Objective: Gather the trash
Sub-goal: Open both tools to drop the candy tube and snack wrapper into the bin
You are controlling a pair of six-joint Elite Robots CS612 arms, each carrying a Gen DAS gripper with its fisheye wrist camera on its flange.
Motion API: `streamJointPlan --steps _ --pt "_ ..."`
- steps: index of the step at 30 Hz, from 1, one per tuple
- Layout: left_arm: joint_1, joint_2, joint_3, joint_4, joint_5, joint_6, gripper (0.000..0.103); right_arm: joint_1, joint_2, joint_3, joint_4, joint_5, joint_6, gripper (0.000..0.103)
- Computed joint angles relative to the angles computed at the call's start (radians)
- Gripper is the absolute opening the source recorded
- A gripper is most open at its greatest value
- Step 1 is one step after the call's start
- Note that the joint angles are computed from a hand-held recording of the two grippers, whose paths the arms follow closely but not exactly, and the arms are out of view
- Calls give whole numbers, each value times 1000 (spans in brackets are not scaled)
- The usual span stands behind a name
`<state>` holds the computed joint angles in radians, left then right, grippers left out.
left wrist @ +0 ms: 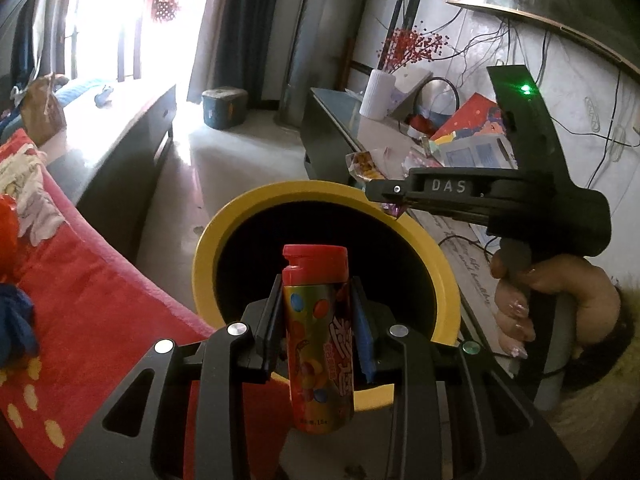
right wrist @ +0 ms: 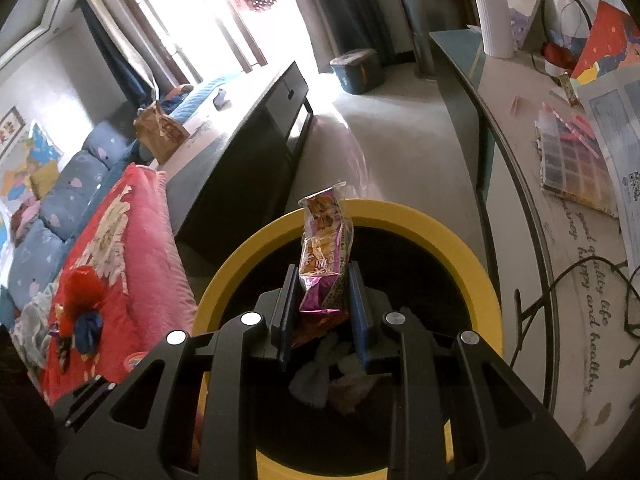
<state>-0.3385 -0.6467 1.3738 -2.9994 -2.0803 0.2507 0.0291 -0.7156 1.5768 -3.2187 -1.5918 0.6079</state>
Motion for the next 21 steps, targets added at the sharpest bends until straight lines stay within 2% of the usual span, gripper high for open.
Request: streamJointPlan --steps 1,2,4,8,10,15,21 --pt "-1 4 -5 0 -2 0 30 -1 0 1 0 3 3 20" --pt "-1 7 -8 -3 -1 -1 32 -3 0 2 -1 9 11 26" --pt "0 13 -18 8 -11 -5 54 -4 -2 6 -5 5 28 37" --pt "6 12 -12 -12 -14 -20 71 -5 -5 11 -14 -4 40 47" --pt "10 9 -6 -38 -9 -39 88 -1 -6 11 -21 -13 40 50" --pt "19 -7 21 -101 28 -80 94 8 -9 9 -41 -35 23 59" --pt "36 -25 44 -156 54 -114 95 16 -13 7 -61 -46 7 60"
